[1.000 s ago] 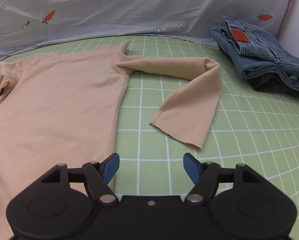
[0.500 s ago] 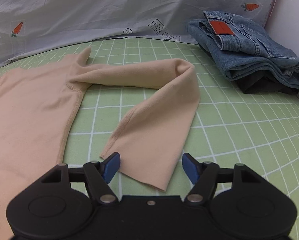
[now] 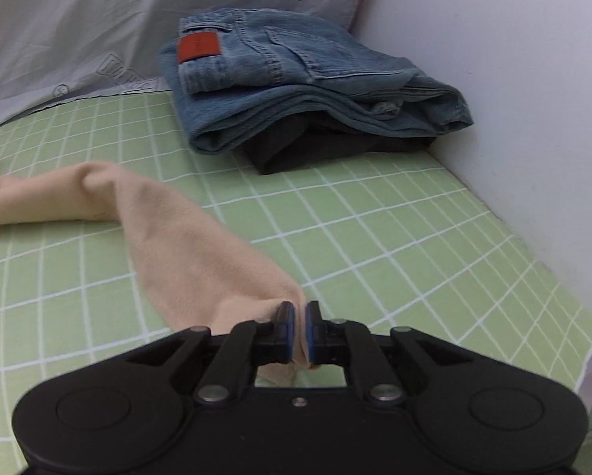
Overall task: Fold clothes
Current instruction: 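Grasp the sleeve cuff with the right gripper and lay it straight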
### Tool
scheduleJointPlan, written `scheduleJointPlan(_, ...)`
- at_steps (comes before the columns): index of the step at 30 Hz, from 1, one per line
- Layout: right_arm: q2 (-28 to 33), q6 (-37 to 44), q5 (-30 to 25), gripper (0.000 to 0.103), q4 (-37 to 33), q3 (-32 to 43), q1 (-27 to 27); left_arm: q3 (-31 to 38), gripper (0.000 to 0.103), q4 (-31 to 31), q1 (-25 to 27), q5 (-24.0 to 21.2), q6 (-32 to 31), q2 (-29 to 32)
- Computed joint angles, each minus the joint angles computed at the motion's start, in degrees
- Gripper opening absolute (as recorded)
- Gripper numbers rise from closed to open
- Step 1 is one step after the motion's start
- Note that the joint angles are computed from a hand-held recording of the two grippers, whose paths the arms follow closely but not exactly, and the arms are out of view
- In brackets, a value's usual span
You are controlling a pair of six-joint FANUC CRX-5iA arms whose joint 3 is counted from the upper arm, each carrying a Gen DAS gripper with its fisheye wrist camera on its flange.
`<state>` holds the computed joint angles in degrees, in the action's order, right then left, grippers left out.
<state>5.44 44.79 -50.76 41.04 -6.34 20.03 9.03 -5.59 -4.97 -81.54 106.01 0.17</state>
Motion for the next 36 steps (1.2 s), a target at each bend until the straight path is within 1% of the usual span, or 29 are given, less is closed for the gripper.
scheduleJointPlan(1, 0.23, -0.85, -0.06, 0.008, 1.07, 0.01, -1.02, 0.17, 0.101, 0.03, 0.06, -0.31, -0.01, 0.23)
scheduleJointPlan(2, 0.4, -1.08, -0.07, 0.01, 0.96, 0.39, -1.83, 0.27, 0.102, 0.17, 0.21, -0.55, -0.03, 0.36)
scheduleJointPlan(4, 0.78, -1.75, -0.44, 0.014, 0.74, 1.17, -2.85, 0.44, 0.103, 0.4, 0.5, -0.99, -0.06, 0.6)
scheduleJointPlan(6, 0.67, -3.88, -1.05, 0.022, 2.36, 0.63, -2.83, 0.59, 0.103, 0.32, 0.49, -1.18, 0.06, 0.6)
scheduleJointPlan(8, -0.15, -6.13, -1.16, 0.049, 2.62, -0.34, -2.58, 0.69, 0.103, 0.28, 0.5, -1.27, 0.19, 0.57)
scheduleJointPlan(9, -0.74, -7.69, -1.44, 0.054, 1.6, -0.65, -2.37, 0.74, 0.103, 0.25, 0.44, -1.3, 0.31, 0.59)
scheduleJointPlan(10, -1.12, -8.81, -1.97, 0.057, -0.31, -0.46, -2.25, 0.87, 0.103, 0.14, 0.19, -1.33, 0.61, 0.7)
scheduleJointPlan(13, -1.89, -11.28, -3.7, 0.057, -6.61, 0.24, -2.09, 0.46, 0.103, 0.32, 0.41, -1.37, 0.06, 0.26)
scheduleJointPlan(15, -2.83, -14.33, -2.49, 0.058, -6.55, -1.42, -2.09, 0.51, 0.103, 0.4, 0.51, -1.55, -0.11, 0.21)
scheduleJointPlan(16, -2.99, -14.4, -2.03, 0.056, -6.93, -1.59, -2.21, 0.61, 0.103, 0.47, 0.57, -1.64, -0.26, 0.29)
scheduleJointPlan(18, -3.75, -11.28, -0.01, 0.033, -9.74, -1.54, -2.75, 0.64, 0.103, 0.57, 0.65, -1.73, -0.4, 0.32)
scheduleJointPlan(19, -3.73, -9.25, -0.02, 0.007, -11.33, -0.8, -2.83, 0.68, 0.103, 0.61, 0.69, -1.79, -0.46, 0.35)
scheduleJointPlan(20, -3.66, -8.29, -1.03, 0.006, -12.16, 0.03, -2.59, 0.72, 0.103, 0.66, 0.74, -1.85, -0.51, 0.39)
scheduleJointPlan(23, -4.36, -8.66, -4.56, 0.006, -13.09, 1.4, -1.42, 0.94, 0.103, 0.75, 0.91, -1.99, -0.63, 0.53)
scheduleJointPlan(28, -7.37, -7.11, -10.23, 0.006, -17.17, 2.66, -0.04, 1.02, 0.103, 0.64, 0.87, -2.01, -0.36, 0.48)
scheduleJointPlan(33, -9.06, -6.19, -14.21, 0.006, -21.64, 4.37, -0.37, 1.17, 0.103, 0.47, 0.48, -1.81, 0.07, 0.8)
scheduleJointPlan(36, -7.71, -2.69, -18.28, 0.006, -26.19, 6.63, -1.27, 1.33, 0.103, 0.45, 0.34, -1.71, 0.18, 1.08)
